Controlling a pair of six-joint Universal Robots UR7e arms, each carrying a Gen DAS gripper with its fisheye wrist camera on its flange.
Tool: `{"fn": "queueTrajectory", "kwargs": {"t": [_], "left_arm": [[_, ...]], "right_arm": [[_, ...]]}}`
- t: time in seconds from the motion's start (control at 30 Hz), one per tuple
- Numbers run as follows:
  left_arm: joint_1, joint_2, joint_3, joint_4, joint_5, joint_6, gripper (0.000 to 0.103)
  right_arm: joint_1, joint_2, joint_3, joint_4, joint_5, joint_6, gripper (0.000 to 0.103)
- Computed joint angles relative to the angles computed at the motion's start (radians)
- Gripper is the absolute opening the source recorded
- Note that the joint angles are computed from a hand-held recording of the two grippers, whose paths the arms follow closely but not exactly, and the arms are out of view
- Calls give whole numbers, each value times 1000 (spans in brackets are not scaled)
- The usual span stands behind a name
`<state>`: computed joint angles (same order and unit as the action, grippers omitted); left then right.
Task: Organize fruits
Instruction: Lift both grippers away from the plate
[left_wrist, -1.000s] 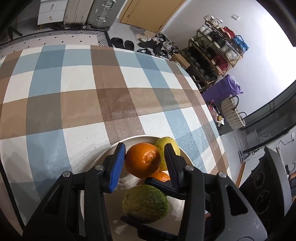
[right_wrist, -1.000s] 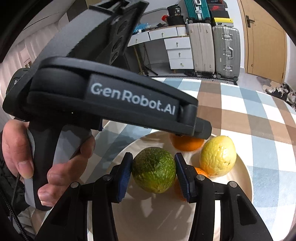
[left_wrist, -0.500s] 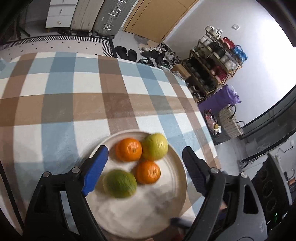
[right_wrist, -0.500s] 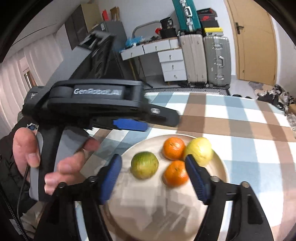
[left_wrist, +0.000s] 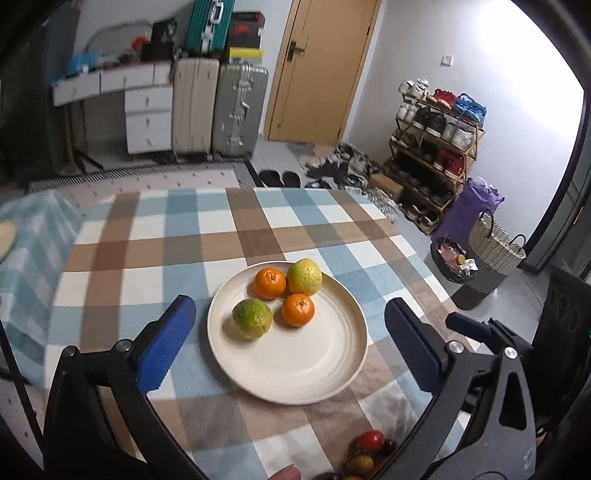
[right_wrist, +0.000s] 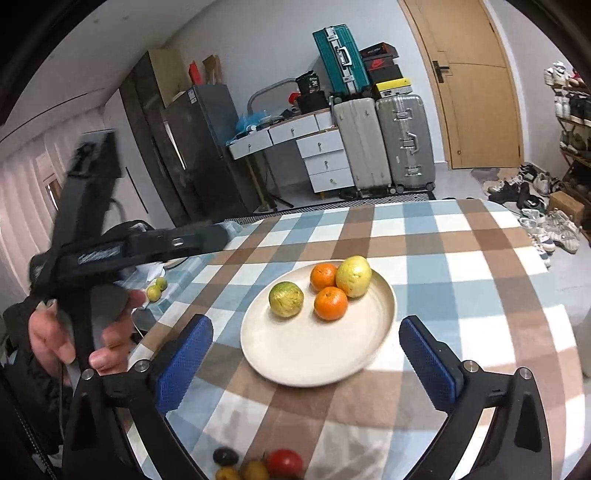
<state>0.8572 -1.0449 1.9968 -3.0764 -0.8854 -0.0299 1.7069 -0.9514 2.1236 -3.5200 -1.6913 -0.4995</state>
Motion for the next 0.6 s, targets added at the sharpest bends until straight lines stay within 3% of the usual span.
{"fn": "queueTrajectory", "kwargs": {"t": [0.23, 0.6], "left_arm": [[-133, -99, 178, -33, 169, -92, 102], [-261, -217, 388, 4, 271, -272, 102]], "right_arm": [[13, -51, 95, -76, -5, -5, 103], [43, -85, 219, -191, -5, 2, 103]]}}
